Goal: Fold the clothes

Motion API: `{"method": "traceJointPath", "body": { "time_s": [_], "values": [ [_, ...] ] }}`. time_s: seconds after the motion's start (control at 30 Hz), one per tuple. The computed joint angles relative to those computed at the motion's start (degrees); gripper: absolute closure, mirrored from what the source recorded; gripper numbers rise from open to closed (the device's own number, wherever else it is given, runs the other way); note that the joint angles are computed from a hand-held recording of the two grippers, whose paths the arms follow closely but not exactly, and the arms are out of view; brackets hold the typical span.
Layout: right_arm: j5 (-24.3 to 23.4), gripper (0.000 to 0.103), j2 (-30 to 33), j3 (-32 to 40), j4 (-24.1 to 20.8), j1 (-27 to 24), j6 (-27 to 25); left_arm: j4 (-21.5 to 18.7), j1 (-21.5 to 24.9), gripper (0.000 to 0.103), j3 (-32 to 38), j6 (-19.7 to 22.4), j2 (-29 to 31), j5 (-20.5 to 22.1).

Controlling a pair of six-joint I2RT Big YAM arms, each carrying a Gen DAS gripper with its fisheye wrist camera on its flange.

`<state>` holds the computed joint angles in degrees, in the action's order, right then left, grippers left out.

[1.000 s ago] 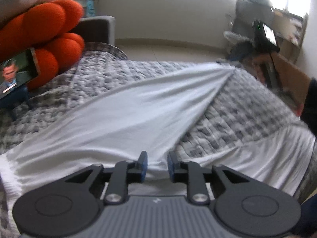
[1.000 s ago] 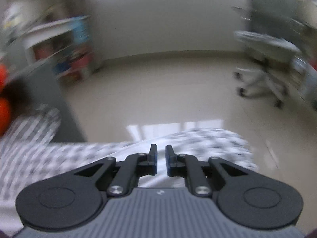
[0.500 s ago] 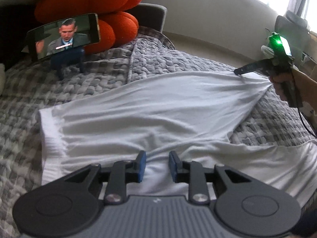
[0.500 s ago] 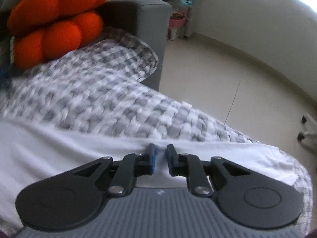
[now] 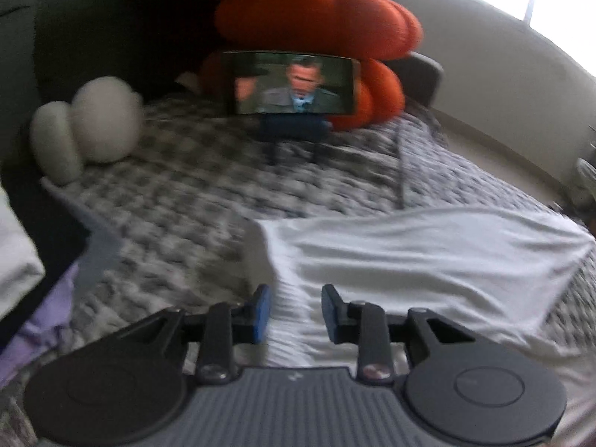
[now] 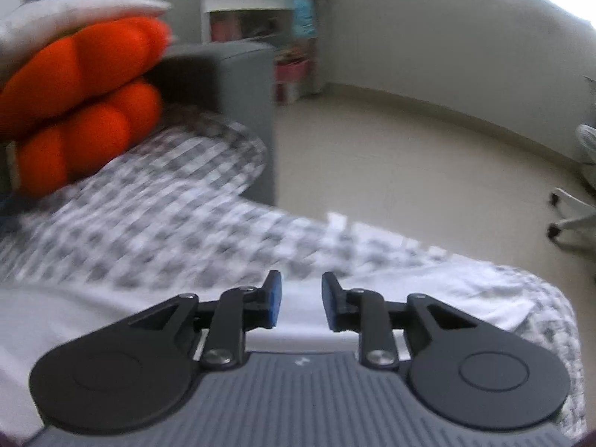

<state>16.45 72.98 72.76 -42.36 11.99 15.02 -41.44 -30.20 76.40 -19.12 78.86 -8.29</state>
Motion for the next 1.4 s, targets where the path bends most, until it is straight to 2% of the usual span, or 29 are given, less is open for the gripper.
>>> {"method": "traceJointPath", "body": {
  "time_s": [0.1, 0.17, 0.2, 0.27, 0.37, 0.43, 0.63, 0.73, 0.77, 0.8, 0.83, 0.9, 1.07, 1.27, 1.4],
  "values": [
    [-2.3, 0.068, -0.4, -1.0, -1.4, 0.5, -0.1, -0.1, 0.1, 0.072, 0.6, -0.6, 1.5, -0.9],
    [-1.4, 0.067, 1.0, -0.3, -4.0, 0.1, 0.6, -0.9, -0.2, 0.072, 1.2, -0.7, 2.8, -1.9],
    [-0.3, 0.067, 0.5, -1.2, -3.9, -0.5, 1.4, -1.9, -0.5, 0.073, 1.7, -0.7, 3.6, -2.9],
    [0.2, 0.067, -1.8, -3.7, -1.5, -2.6, 4.5, -1.9, -0.8, 0.073, 1.3, -0.4, 3.8, -4.1],
    [-0.1, 0.067, -3.5, -4.5, -1.8, -7.5, 12.5, -0.9, -1.1, 0.076, 0.3, 0.8, 3.1, -5.0],
    [-1.2, 0.067, -4.0, -4.0, -2.1, -10.7, 14.8, -0.7, -0.8, 0.077, 0.1, 0.7, 2.6, -4.3],
    [-8.3, 0.063, 1.3, 3.1, -5.5, -14.6, 9.5, 1.6, 0.2, 0.076, -0.1, -0.7, 1.8, -0.9],
    [-8.9, 0.063, 6.5, 7.5, -9.6, -14.3, 8.1, 1.3, 0.3, 0.073, 0.7, -1.5, 3.1, -0.5],
    [-7.2, 0.062, 7.0, 7.5, -9.3, -13.6, 6.7, 1.1, 0.1, 0.073, 0.8, -1.2, 3.4, -1.4],
    [-4.8, 0.07, 7.2, 7.0, -8.2, -12.8, 4.9, 0.9, -0.1, 0.074, 0.9, -0.9, 3.7, -2.3],
    [-2.4, 0.089, 7.7, 7.0, -7.3, -11.8, 3.7, 0.7, -0.3, 0.076, 1.0, -0.6, 4.1, -3.2],
    [0.4, 0.101, 8.4, 7.2, -6.5, -10.7, 3.6, 0.7, -0.8, 0.08, 0.9, 0.3, 4.3, -4.9],
    [6.1, 0.102, 7.3, 4.9, -2.4, -9.7, 3.8, 1.3, -1.0, 0.082, 0.2, 1.5, 3.7, -6.0],
    [11.5, 0.102, 9.0, 4.8, -1.8, -8.7, 2.4, 1.7, -1.0, 0.083, -0.1, 0.8, 3.5, -6.3],
    [15.7, 0.102, 9.6, 5.1, -2.0, -8.0, 1.0, 1.8, -0.1, 0.083, -0.1, -0.7, 3.4, -4.3]
  ]
}}
